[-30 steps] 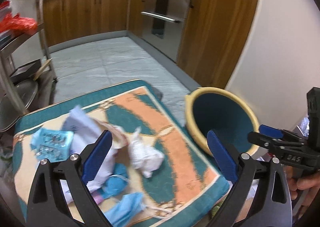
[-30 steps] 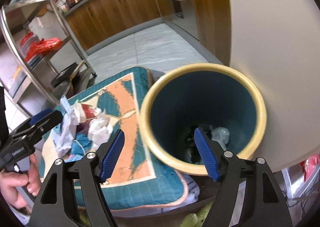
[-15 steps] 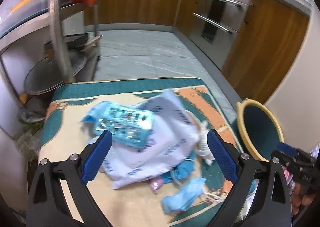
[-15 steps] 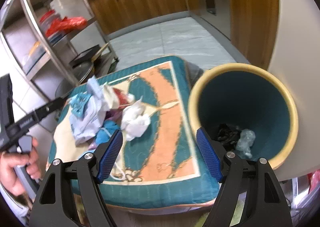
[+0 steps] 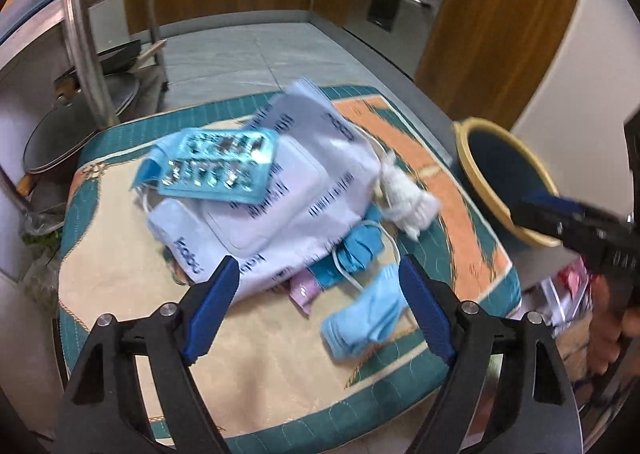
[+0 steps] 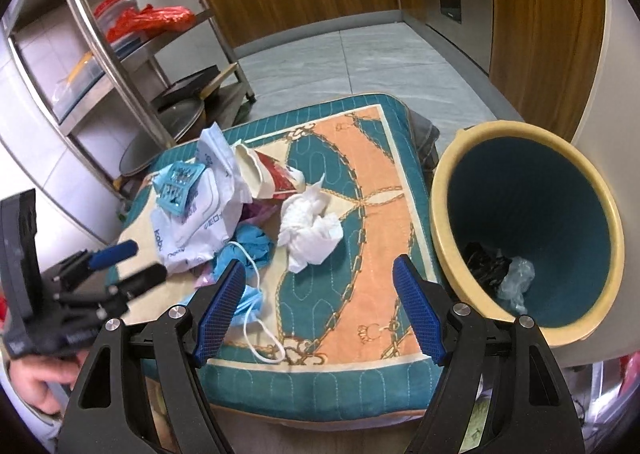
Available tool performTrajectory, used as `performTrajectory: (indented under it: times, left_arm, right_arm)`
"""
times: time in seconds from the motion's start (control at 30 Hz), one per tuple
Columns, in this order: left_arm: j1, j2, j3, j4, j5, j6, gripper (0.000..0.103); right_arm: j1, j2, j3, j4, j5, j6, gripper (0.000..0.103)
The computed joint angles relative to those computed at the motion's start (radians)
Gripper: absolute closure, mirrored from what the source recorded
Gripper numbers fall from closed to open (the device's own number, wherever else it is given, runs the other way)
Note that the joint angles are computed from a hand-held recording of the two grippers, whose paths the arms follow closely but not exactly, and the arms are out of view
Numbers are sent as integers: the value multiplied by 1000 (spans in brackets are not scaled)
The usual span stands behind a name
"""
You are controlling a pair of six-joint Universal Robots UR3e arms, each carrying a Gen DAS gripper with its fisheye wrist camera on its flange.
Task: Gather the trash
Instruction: 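Grasp the blue face mask with the left tool while the right tool grasps the white tissue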
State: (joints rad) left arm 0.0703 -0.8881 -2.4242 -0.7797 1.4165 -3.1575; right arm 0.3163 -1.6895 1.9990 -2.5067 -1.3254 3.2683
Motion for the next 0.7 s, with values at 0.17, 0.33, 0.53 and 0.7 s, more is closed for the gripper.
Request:
performTrajectory:
  times: [0.17,0.33,0.53,0.7]
  left_arm:
    - [-76,-89,-27,56,8,-8,27]
    - [-128,-195,-35,98,16,4,43]
    - [-157,-234,-20,85,38,20,75]
    - [-91,-117,9,-53,-27,54,79]
  right_arm:
    - [11,19,-10,2,-14,2,26]
    - [5,30,-14,12,-16,8,26]
    - [11,52,-21,13,-24,12,26]
    - [23,92,-35,-2,-31,8,27]
